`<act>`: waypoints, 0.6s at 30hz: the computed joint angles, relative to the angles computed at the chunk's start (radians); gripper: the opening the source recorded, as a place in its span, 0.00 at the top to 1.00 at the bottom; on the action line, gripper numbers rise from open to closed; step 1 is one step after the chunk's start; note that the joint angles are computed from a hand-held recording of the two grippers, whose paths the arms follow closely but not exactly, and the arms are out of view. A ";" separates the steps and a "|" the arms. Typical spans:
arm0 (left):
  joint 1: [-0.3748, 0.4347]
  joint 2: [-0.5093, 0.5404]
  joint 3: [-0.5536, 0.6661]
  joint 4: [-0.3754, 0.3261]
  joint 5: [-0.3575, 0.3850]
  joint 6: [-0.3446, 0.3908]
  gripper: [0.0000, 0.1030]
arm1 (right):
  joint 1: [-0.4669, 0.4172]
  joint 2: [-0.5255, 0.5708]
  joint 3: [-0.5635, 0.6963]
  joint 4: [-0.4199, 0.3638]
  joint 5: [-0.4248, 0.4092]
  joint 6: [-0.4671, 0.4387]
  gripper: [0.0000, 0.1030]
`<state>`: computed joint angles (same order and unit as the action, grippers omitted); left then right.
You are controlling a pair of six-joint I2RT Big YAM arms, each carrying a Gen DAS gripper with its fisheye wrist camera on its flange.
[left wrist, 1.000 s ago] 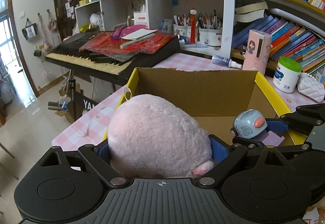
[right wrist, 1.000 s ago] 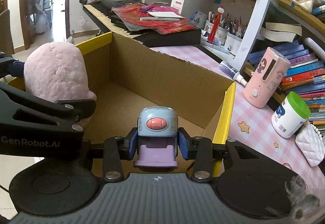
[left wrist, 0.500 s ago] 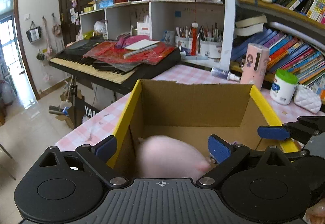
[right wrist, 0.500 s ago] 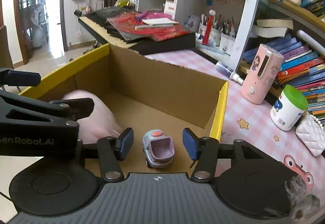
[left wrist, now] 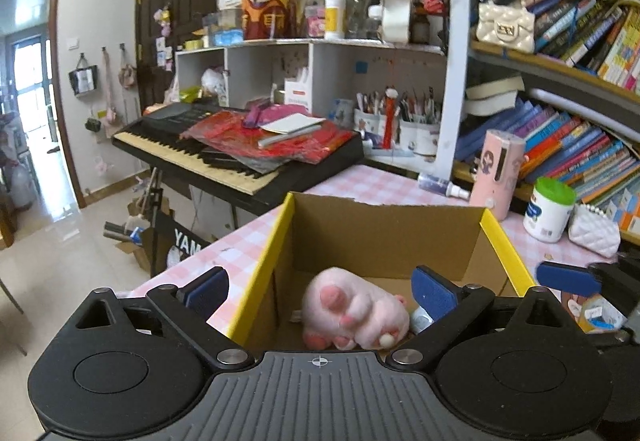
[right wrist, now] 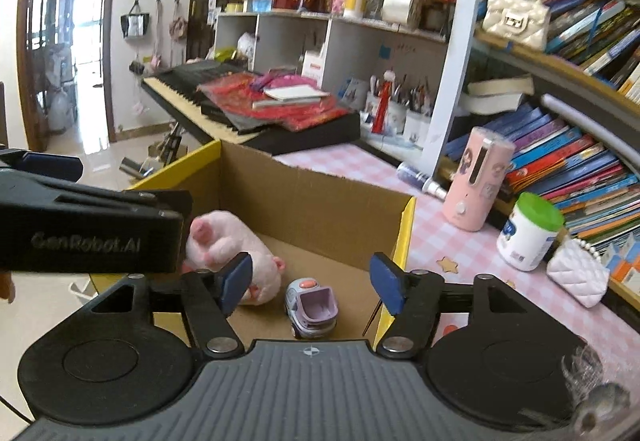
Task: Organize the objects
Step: 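Drop the stamp toy into the yellow box with the right tool while the left releases the plush, then withdraw both open tools from the yellow box back toward the table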
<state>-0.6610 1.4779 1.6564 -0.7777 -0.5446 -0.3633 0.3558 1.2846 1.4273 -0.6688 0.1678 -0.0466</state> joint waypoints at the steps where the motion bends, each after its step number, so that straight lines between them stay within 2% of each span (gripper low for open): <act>1: 0.000 -0.006 -0.006 0.003 -0.003 -0.004 0.03 | 0.006 -0.009 -0.007 0.004 0.012 0.004 0.36; 5: 0.000 -0.040 -0.044 0.011 -0.006 -0.018 0.03 | 0.038 -0.051 -0.046 0.021 0.084 0.040 0.26; 13: 0.003 -0.136 -0.151 0.028 0.001 -0.021 0.02 | 0.096 -0.089 -0.076 -0.031 0.220 0.162 0.23; 18: 0.008 -0.213 -0.236 0.003 0.013 -0.063 0.02 | 0.155 -0.111 -0.092 -0.101 0.293 0.250 0.23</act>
